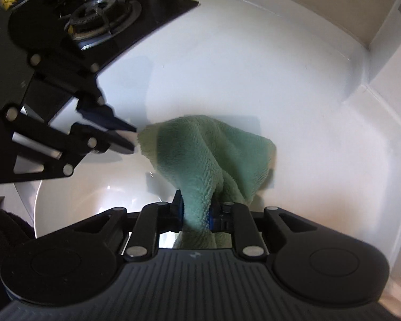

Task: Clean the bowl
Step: 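Wipe the bowl bottom with the cloth in the right gripper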

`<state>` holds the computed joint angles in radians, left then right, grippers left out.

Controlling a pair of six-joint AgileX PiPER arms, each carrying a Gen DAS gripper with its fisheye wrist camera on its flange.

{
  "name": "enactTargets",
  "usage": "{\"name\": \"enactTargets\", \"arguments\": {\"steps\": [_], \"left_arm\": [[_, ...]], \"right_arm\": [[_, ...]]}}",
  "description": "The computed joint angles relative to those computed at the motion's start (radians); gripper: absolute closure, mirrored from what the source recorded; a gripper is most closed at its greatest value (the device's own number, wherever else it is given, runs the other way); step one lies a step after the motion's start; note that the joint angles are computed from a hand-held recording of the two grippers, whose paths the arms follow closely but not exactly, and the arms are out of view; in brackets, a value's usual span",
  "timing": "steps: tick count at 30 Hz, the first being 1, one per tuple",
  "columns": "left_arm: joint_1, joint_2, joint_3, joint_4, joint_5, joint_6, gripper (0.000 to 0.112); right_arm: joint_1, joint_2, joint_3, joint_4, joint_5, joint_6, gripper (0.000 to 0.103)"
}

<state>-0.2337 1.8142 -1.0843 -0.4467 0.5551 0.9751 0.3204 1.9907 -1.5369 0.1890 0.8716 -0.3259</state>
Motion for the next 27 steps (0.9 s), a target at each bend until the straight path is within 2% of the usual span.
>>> {"name": "enactTargets", "arguments": {"steps": [4,7,12,15,19,21,24,27], "left_arm": [[0.025,-0.026,0.057,-0.072,-0.045,0.037,0.106],[0.056,-0.002,0.002,-0.088,0.047,0.079,0.106],[0.09,0.066,-0.127,-0.088,0.195,0.142,0.105],[0.084,0.122,-0.224,-0.083,0.277,0.159,0.105],[0.076,0.192,-0.339,-0.051,0.38,0.101,0.104],[0.074,0.169,-0.306,-0.035,0.348,0.089,0.106],[0.062,0.116,-0.219,0.012,0.254,0.066,0.108],[0.055,0.079,-0.15,0.022,0.184,0.037,0.108]], "right_arm": [[0.005,-0.088,0.149,-0.031,-0.011,0.143,0.091],[0.016,-0.149,0.248,-0.014,-0.058,0.181,0.09],[-0.001,-0.185,0.321,0.039,-0.118,0.149,0.09],[-0.01,-0.203,0.333,0.035,-0.115,0.108,0.089],[-0.001,-0.174,0.276,0.015,-0.063,0.017,0.089],[0.006,-0.138,0.214,-0.009,-0.016,-0.02,0.088],[0.018,-0.058,0.082,-0.044,0.039,-0.096,0.089],[0.042,0.012,-0.037,-0.079,0.051,-0.131,0.091]]}}
